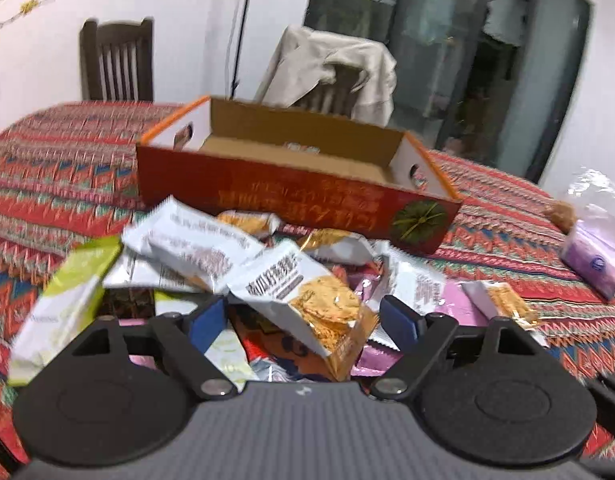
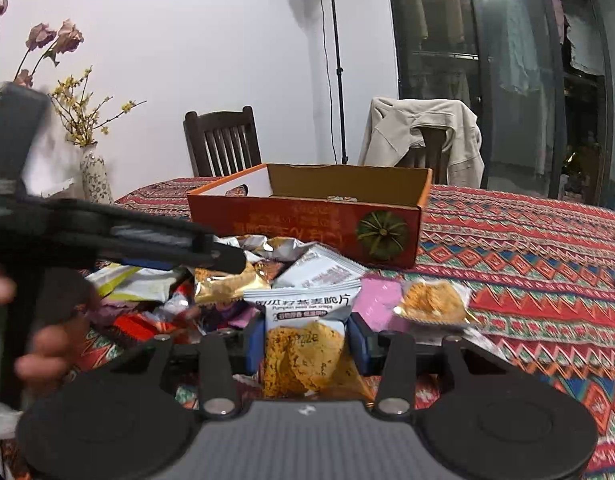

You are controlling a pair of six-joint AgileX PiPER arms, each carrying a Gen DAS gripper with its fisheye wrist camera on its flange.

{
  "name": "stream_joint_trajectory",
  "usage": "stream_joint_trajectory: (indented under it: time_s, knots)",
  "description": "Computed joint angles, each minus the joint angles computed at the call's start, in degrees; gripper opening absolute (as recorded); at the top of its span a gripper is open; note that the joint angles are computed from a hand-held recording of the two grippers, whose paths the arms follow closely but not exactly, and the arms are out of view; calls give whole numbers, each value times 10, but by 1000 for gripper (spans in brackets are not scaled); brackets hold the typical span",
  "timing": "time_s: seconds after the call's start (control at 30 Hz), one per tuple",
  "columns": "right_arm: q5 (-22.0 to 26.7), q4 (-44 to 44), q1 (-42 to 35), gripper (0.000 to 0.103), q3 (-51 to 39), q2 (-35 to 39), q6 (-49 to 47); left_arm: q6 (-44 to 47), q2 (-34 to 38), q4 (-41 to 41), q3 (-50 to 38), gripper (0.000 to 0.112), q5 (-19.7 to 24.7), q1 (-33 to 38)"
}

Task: Organize snacks
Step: 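Grasp a white cracker packet with the right tool while the left grasps a silver packet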

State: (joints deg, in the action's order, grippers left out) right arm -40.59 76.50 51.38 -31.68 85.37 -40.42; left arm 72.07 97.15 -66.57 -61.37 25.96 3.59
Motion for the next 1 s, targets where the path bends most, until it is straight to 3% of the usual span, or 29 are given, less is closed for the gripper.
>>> stream_joint_trajectory:
  time_s: [0.1,0.17,0.23,0.33,0.57,0.7,0.9,1.0]
  knots:
    - [-11,13,22,42,17,-9,11,72,-3,-75,27,81,-80,-39]
    - [-17,12,31,42,30,-13,28,74,4,-77,25,31,-79,-47]
    - [-27,18,40,42,37,-14,35,79,-2,-83,31,20,-39,-35]
    - [-48,34,60,42,45,-20,37,166,-38,-135,72,14,-25,-25]
    - [-63,41,74,42,61,-35,48,169,-109,-88,106,14,97,70]
    - [-66,31,78,42,60,-38,49,162,-119,-79,92,14,132,102]
    - [-58,6,50,42,39,-35,38,161,-89,-65,18,14,164,131]
    - [-38,-20,12,42,24,-48,15,162,-44,-61,-63,14,178,137]
